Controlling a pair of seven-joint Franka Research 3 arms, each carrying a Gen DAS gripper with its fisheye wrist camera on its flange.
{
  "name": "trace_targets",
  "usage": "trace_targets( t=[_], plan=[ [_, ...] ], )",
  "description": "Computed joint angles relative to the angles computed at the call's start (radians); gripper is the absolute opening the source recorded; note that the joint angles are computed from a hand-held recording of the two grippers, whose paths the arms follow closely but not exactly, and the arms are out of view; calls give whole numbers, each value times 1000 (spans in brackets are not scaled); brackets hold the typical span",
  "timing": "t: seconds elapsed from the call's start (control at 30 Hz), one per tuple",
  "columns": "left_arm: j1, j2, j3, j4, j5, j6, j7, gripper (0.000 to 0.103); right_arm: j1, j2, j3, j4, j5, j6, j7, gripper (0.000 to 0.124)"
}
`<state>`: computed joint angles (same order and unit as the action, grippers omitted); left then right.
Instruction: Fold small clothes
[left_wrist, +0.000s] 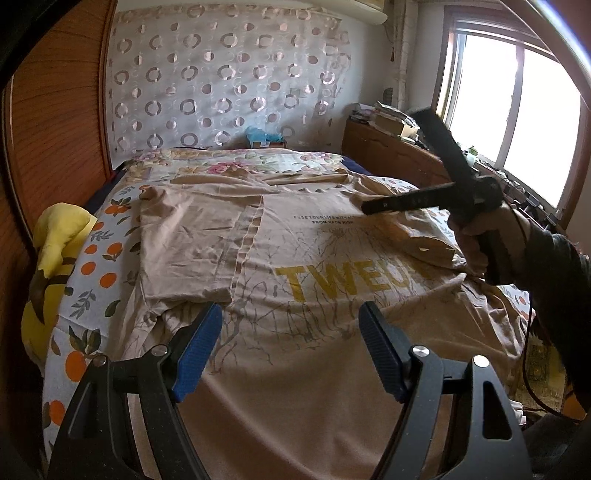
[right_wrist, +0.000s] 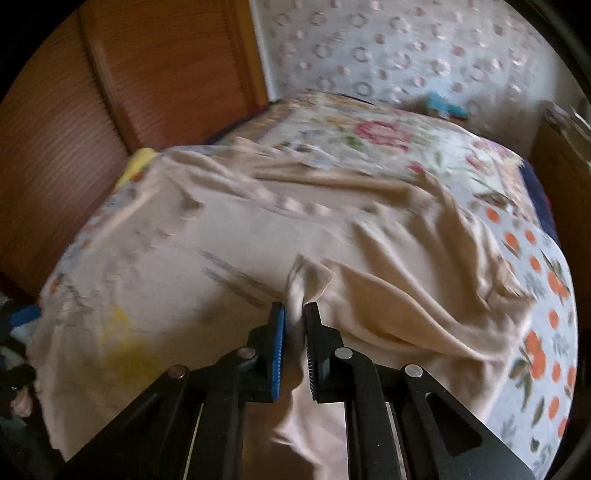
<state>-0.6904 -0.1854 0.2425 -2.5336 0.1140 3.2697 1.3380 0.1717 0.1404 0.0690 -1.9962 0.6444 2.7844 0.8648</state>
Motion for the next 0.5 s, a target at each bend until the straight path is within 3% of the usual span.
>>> trace_targets(
  t=[0.07,0.13,0.27,0.43,0.5],
  plan=[
    [1,-2,-1,-2,1,3,-1,77,-9,-19,21,-9,84,4,-85,12],
    [-6,-5,9,-5,5,5,-3,77,0,-42,15,-38,89,32,-99,32],
    [5,-8,1,-8,17,7,-14,77,21,-109,-10,-150,7,125,-47,32],
    [6,-8,3,-5,24,4,-23,77,26,-190,-35,-280,-33,146,0,32],
    [2,-6,6,-3,23,3,-23,77,40,-214,-46,-320,10,155,-30,32]
  ],
)
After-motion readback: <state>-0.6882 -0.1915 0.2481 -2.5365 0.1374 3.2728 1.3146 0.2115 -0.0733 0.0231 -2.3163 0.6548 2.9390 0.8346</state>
